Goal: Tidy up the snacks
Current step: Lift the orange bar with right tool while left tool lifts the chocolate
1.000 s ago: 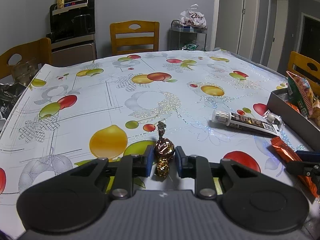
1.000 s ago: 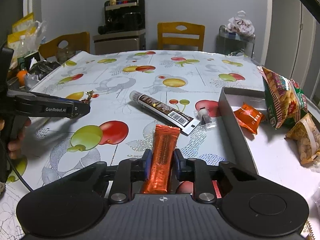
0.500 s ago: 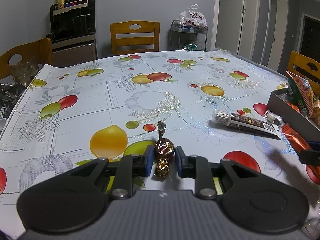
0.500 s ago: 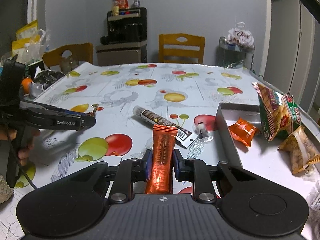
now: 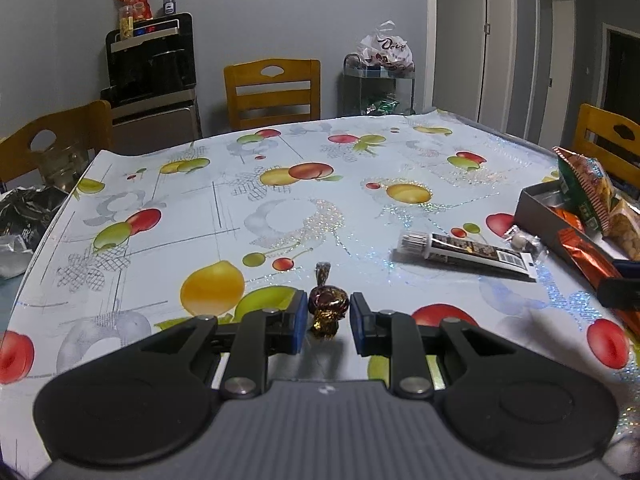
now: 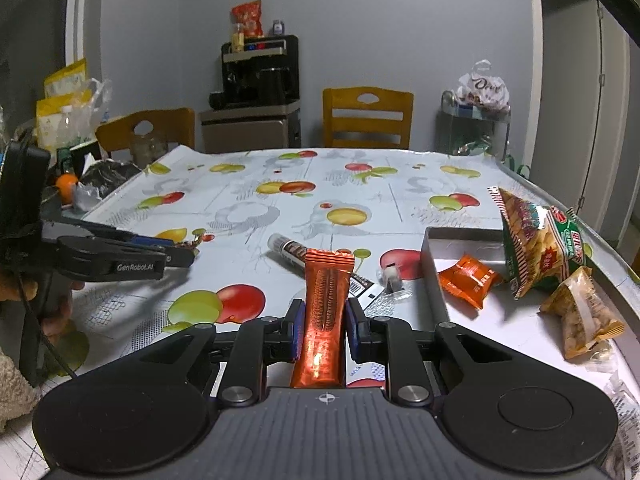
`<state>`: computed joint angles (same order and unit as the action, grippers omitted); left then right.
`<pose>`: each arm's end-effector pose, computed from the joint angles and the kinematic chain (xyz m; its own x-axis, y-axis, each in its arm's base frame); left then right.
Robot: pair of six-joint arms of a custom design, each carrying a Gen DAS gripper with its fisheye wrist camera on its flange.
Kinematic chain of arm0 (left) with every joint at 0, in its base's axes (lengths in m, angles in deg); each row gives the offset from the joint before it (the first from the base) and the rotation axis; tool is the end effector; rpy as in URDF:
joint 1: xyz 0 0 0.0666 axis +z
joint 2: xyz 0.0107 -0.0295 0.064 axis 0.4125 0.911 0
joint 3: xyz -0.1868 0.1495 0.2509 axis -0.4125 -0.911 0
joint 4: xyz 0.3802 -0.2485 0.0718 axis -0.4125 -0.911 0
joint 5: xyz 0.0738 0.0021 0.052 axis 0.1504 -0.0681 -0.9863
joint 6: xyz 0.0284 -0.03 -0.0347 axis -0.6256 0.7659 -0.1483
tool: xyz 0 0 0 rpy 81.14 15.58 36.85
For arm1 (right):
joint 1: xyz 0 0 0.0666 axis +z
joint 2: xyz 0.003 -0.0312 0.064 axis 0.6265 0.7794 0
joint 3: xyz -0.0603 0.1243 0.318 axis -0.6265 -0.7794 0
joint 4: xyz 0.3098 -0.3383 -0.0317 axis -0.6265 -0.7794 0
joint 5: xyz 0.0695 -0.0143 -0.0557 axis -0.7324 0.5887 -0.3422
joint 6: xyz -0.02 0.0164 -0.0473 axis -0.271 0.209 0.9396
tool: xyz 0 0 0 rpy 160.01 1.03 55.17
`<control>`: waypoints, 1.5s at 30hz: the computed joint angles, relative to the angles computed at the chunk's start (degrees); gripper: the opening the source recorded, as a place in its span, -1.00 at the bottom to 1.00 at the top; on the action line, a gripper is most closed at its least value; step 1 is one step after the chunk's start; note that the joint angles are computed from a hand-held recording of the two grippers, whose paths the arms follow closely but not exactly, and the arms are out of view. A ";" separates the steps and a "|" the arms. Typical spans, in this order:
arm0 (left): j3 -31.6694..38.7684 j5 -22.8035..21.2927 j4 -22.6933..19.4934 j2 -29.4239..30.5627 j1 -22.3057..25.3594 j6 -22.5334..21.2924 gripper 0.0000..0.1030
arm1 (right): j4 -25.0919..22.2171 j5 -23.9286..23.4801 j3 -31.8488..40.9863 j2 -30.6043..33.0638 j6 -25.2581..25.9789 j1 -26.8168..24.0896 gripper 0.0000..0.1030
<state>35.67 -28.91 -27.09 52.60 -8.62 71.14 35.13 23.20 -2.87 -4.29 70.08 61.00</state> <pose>0.5215 -0.3369 0.3429 -0.4851 0.2918 -0.8243 0.5003 0.8658 0.0121 0.3911 0.1442 0.3589 -0.5041 0.0660 -0.8611 0.0922 0.9955 0.0224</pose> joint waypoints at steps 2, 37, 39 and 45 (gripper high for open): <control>-0.39 -0.23 -0.33 -0.58 -0.25 0.39 -0.62 | 0.08 -0.44 -0.15 -0.40 0.11 -0.27 -0.55; 0.44 -2.00 -2.67 1.12 -0.68 0.10 -0.60 | 0.39 -5.82 -3.25 -4.40 0.12 -2.88 -0.55; 0.09 -2.17 -2.14 0.77 -0.76 0.08 -0.60 | 0.62 -5.77 -3.35 -4.61 0.41 -2.93 -0.55; -0.68 -1.42 -0.95 -1.04 -1.46 -0.25 -0.60 | 1.30 -5.55 -3.77 -5.50 0.92 -3.51 -0.55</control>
